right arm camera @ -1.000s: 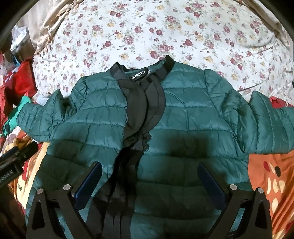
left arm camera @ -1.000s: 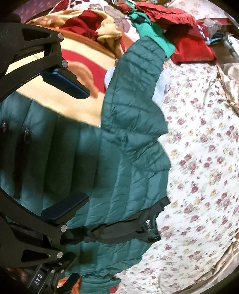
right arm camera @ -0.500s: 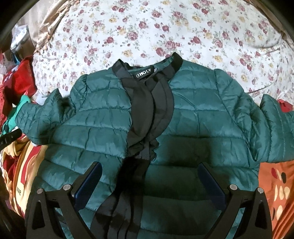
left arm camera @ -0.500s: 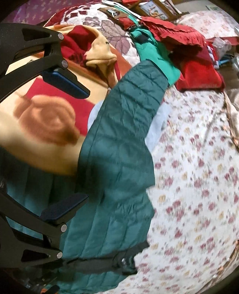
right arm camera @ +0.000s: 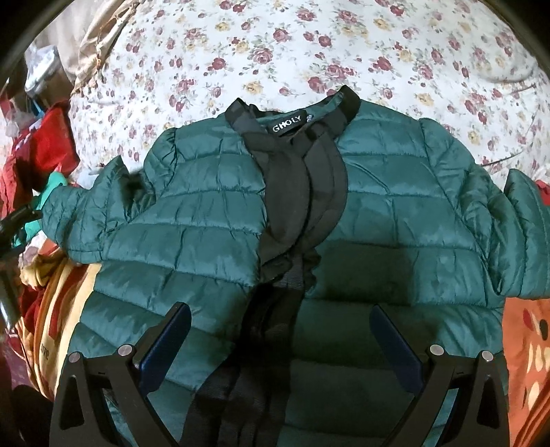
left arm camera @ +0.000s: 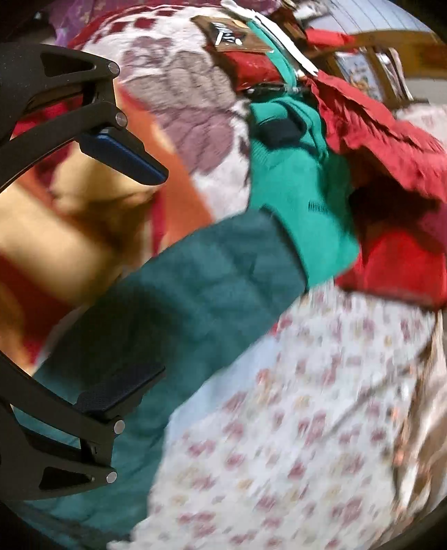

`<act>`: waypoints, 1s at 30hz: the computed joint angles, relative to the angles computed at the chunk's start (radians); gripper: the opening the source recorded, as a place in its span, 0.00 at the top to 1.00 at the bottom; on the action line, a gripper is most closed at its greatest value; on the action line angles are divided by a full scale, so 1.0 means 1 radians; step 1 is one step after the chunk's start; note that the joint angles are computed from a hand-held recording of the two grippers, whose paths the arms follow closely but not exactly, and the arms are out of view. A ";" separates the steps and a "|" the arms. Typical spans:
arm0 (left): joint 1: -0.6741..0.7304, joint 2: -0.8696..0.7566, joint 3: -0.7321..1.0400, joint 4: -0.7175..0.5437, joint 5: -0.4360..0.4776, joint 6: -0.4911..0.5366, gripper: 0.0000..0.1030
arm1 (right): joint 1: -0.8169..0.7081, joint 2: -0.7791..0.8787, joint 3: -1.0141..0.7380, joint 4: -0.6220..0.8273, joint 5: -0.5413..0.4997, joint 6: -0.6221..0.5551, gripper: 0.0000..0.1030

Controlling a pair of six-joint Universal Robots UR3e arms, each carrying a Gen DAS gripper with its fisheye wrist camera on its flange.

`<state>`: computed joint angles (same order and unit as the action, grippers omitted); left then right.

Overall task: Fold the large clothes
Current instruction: 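Move the left gripper to the jacket sleeve cuff and grasp it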

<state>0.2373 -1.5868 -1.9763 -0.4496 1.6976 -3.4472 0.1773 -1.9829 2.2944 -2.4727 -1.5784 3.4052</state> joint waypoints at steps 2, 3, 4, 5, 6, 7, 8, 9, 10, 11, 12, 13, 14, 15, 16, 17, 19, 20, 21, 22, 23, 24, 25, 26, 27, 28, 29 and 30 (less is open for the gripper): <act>0.038 -0.074 0.042 0.027 0.014 -0.005 0.01 | 0.005 0.013 -0.001 0.001 0.000 -0.002 0.00; 0.050 -0.125 0.069 0.057 0.036 -0.010 0.05 | 0.005 0.022 -0.004 0.004 0.003 -0.007 0.00; 0.056 -0.156 0.090 0.068 0.047 -0.010 0.07 | 0.002 0.027 -0.004 0.004 0.005 -0.011 0.00; 0.063 -0.200 0.125 0.070 0.058 -0.007 0.09 | -0.001 0.028 -0.002 0.001 0.007 -0.012 0.00; 0.068 -0.236 0.153 0.073 0.064 -0.006 0.13 | -0.007 0.028 0.002 -0.004 0.007 -0.012 0.00; 0.074 -0.270 0.178 0.076 0.063 -0.005 0.17 | -0.013 0.026 0.005 -0.006 0.008 -0.013 0.00; 0.079 -0.292 0.193 0.076 0.056 -0.004 0.30 | -0.021 0.028 0.005 -0.006 0.009 -0.012 0.00; 0.094 -0.324 0.220 0.061 0.022 0.002 0.41 | -0.028 0.030 0.006 -0.005 0.011 -0.011 0.00; 0.097 -0.339 0.225 0.071 0.013 0.004 0.44 | -0.034 0.032 0.006 -0.004 0.013 -0.011 0.00; 0.092 -0.343 0.216 0.103 0.021 0.005 0.59 | -0.039 0.035 0.007 -0.002 0.015 -0.011 0.00; 0.095 -0.337 0.193 0.152 0.002 0.016 0.87 | -0.043 0.038 0.009 0.001 0.017 -0.010 0.00; 0.098 -0.331 0.192 0.152 -0.027 0.032 0.90 | -0.046 0.039 0.010 0.004 0.020 -0.008 0.00; 0.090 -0.326 0.193 0.148 -0.013 0.032 0.92 | -0.050 0.040 0.012 0.008 0.026 -0.007 0.00; 0.083 -0.306 0.176 0.166 -0.004 0.032 0.94 | -0.050 0.042 0.011 0.011 0.029 -0.007 0.00; 0.080 -0.288 0.162 0.176 -0.010 0.034 0.94 | -0.050 0.044 0.009 0.014 0.031 -0.007 0.00; 0.078 -0.260 0.138 0.187 -0.027 0.042 0.95 | -0.048 0.044 0.009 0.012 0.030 -0.007 0.00; 0.074 -0.165 0.077 0.193 -0.078 0.080 0.95 | -0.042 0.037 0.011 0.007 0.028 -0.003 0.00; 0.066 -0.122 0.053 0.190 -0.096 0.093 0.95 | -0.043 0.031 0.014 0.007 0.032 -0.003 0.00; 0.056 -0.090 0.037 0.184 -0.105 0.102 0.95 | -0.045 0.022 0.018 0.008 0.036 -0.003 0.00; 0.037 -0.041 0.018 0.169 -0.119 0.119 0.95 | -0.046 0.011 0.020 0.012 0.040 -0.002 0.00; 0.012 0.010 0.001 0.155 -0.128 0.130 0.95 | -0.044 0.003 0.023 0.013 0.039 -0.001 0.00; -0.006 0.037 -0.006 0.145 -0.131 0.129 0.95 | -0.044 -0.007 0.024 0.017 0.039 -0.001 0.00; -0.037 0.084 -0.016 0.123 -0.137 0.129 0.95 | -0.045 -0.021 0.026 0.025 0.039 -0.001 0.00; -0.081 0.122 -0.018 0.099 -0.130 0.124 0.95 | -0.047 -0.031 0.029 0.029 0.041 -0.001 0.00; -0.129 0.146 -0.012 0.080 -0.110 0.117 0.95 | -0.053 -0.053 0.033 0.041 0.046 -0.003 0.00; -0.168 0.161 -0.006 0.066 -0.094 0.114 0.95 | -0.059 -0.076 0.037 0.053 0.051 -0.007 0.00; -0.209 0.154 0.024 0.050 -0.079 0.110 0.95 | -0.066 -0.096 0.040 0.065 0.054 -0.012 0.00; -0.270 0.155 0.044 0.034 -0.053 0.101 0.95 | -0.073 -0.118 0.042 0.082 0.055 -0.018 0.00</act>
<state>-0.0323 -1.4322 -1.9321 -0.4156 1.6444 -3.3458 0.1039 -2.1006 2.3360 -2.3910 -1.5230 3.3870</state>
